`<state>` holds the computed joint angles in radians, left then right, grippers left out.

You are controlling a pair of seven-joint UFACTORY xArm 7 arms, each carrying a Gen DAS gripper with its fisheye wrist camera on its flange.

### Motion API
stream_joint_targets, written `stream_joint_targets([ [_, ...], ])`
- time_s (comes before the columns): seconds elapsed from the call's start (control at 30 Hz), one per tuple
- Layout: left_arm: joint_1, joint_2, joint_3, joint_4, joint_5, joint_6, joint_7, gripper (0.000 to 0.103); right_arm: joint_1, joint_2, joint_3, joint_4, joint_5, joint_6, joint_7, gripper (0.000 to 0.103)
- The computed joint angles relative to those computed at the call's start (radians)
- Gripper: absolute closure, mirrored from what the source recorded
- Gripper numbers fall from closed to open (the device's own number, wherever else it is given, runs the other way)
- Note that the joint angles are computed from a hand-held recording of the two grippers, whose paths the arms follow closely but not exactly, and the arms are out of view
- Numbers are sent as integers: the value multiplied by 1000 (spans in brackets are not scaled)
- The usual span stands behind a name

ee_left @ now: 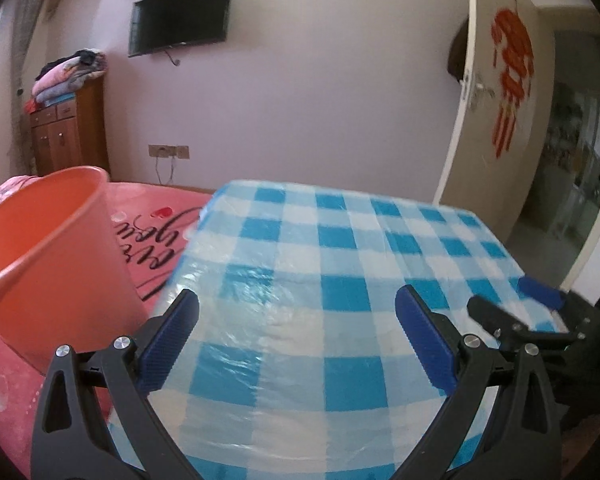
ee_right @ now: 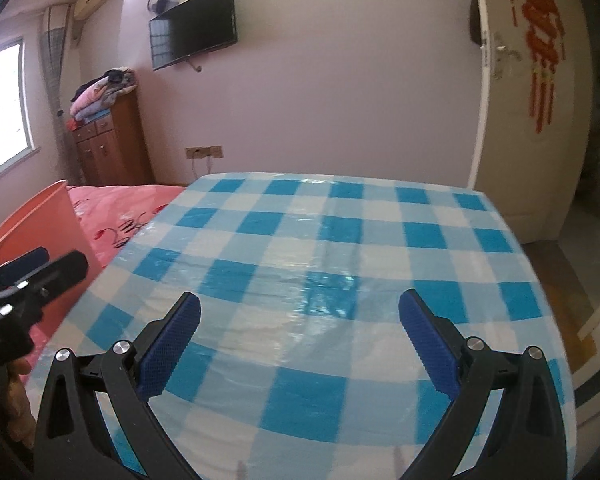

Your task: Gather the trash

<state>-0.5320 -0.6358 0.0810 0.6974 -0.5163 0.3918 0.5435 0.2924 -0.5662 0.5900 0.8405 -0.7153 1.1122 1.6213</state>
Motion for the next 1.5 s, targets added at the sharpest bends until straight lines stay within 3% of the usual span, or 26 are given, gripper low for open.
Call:
stream_joint_targets([
  [0.13,-3,14,-17,8,6,43,-18,4,16,-44,-6,-38,26,17,7,5],
  [0.43,-15,14,-78,-5,39,40,-44,4,25,-165,8,-125,103,58,17,5],
  [0.73,-40,24,-133,-9,79,52,-100,4,24,-289,47,-168,171,210,-9,5],
  [1.1,-37,56,-218,-2,169,26,-237,4,17,-381,90,-191,196,337,-41,5],
  [1.5,-49,76,-245,6,244,22,-332,4,7,-455,111,-205,215,391,-53,5],
])
